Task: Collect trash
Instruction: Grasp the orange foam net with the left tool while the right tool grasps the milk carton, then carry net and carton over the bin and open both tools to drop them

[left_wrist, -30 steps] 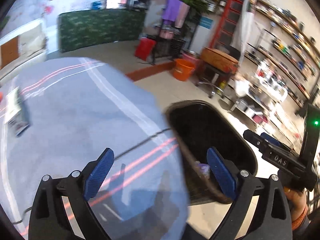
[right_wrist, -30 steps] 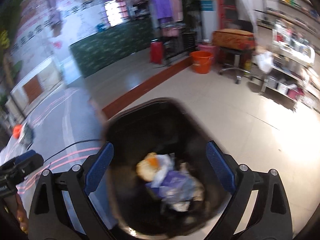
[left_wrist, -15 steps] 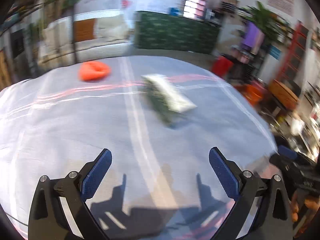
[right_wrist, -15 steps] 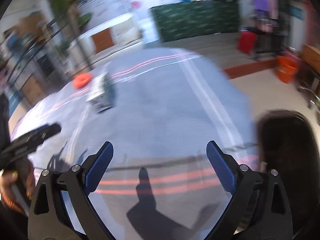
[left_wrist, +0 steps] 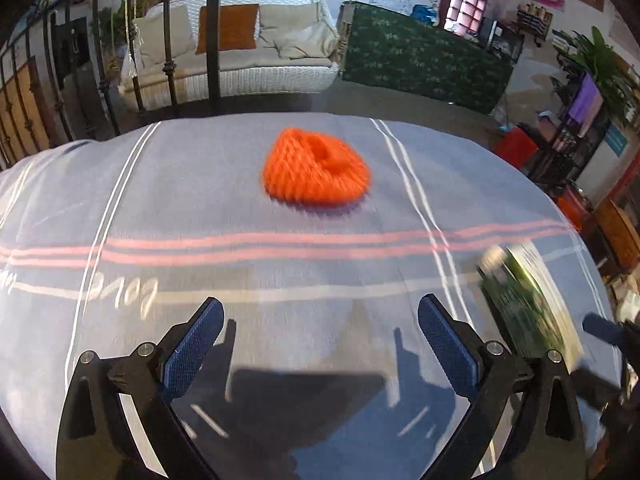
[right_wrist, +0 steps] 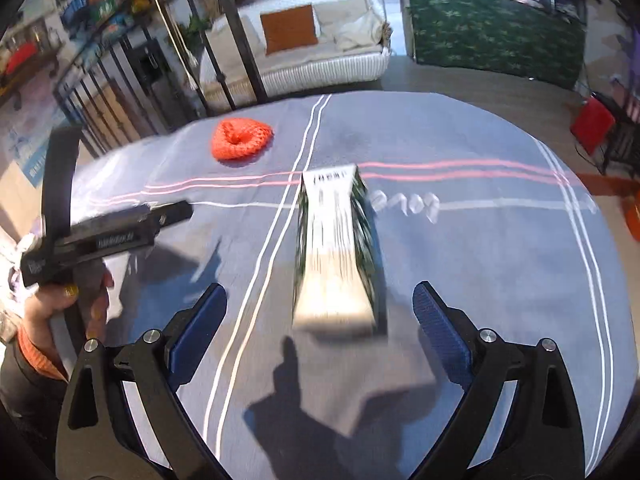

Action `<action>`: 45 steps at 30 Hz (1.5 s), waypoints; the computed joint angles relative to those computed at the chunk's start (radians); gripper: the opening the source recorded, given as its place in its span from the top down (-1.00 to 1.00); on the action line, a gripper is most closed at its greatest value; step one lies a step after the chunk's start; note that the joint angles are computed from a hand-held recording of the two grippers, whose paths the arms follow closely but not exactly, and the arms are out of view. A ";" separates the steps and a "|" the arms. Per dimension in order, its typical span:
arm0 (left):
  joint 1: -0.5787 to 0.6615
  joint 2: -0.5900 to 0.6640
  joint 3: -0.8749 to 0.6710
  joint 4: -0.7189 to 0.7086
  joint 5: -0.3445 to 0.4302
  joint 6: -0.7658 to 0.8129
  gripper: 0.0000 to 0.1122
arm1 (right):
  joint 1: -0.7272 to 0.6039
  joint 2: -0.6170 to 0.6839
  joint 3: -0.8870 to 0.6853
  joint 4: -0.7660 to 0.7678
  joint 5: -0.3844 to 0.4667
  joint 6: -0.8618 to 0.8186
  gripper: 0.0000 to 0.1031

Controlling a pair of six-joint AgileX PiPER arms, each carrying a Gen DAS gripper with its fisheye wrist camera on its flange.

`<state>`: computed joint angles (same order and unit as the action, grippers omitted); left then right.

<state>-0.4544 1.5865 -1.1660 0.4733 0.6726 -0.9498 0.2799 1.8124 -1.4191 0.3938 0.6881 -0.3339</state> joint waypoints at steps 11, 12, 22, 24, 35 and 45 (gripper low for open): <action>0.045 0.357 -0.411 0.018 0.143 0.144 -0.35 | 0.017 0.199 -0.204 -0.084 0.099 0.098 -0.02; 0.040 0.353 -0.397 0.033 0.132 0.108 -0.25 | 0.011 0.189 -0.184 -0.063 0.083 0.081 -0.02; -0.033 0.199 -0.240 0.127 0.067 -0.107 0.52 | -0.040 0.001 0.030 0.076 -0.021 -0.036 0.00; -0.090 0.155 -0.209 0.189 0.090 -0.165 0.52 | -0.048 -0.060 0.101 0.097 -0.048 -0.066 0.01; -0.406 -0.020 -0.084 0.319 0.144 -0.432 0.53 | -0.178 -0.361 0.395 0.230 -0.069 -0.223 0.01; -0.669 0.022 -0.150 0.402 0.192 -0.586 0.52 | -0.544 -0.644 0.610 0.363 0.066 -0.472 0.00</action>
<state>-1.1230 1.6085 -1.3162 0.8751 0.8642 -1.5359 -0.2646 1.1680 -0.8087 0.7564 0.7539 -0.8057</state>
